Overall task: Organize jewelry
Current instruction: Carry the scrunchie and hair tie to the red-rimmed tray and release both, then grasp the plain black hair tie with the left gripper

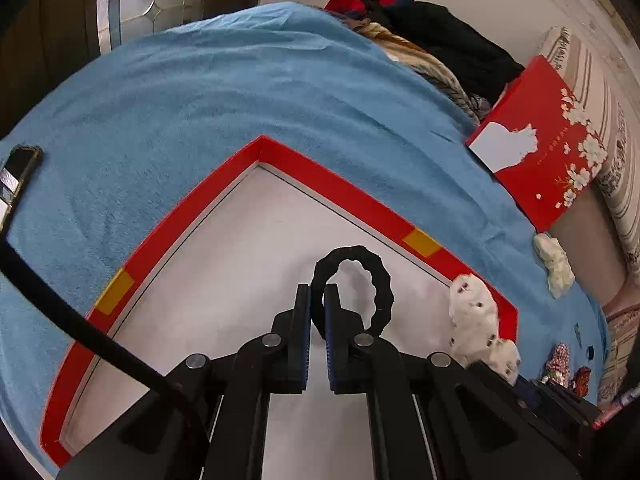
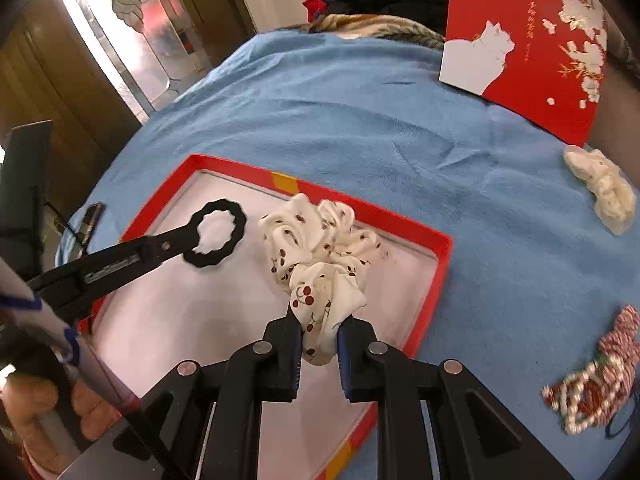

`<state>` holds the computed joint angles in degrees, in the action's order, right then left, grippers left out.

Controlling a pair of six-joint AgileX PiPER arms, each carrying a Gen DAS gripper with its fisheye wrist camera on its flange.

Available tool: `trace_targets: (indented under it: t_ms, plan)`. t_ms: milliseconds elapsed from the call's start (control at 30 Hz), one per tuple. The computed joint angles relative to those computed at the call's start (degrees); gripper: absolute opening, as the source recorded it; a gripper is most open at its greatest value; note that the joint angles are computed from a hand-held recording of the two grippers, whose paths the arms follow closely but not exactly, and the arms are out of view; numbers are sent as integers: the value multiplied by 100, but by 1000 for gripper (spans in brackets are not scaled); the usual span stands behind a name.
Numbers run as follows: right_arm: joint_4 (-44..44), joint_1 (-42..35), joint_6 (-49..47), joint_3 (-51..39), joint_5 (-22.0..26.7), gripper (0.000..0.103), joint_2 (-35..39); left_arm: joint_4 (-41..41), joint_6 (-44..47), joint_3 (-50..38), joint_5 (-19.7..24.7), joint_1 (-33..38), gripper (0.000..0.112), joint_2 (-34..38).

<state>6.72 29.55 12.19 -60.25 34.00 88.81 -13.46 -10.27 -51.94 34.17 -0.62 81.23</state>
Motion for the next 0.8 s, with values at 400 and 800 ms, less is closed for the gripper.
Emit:
trace_targets:
  t_ms: [400, 800]
  plan:
    - [-703, 217, 519, 55, -10, 51, -338, 447, -621, 105, -159, -200, 35, -311]
    - [-451, -1058, 149, 1799, 962, 55, -3220, 515, -1202, 328, 230, -1681, 38, -1545]
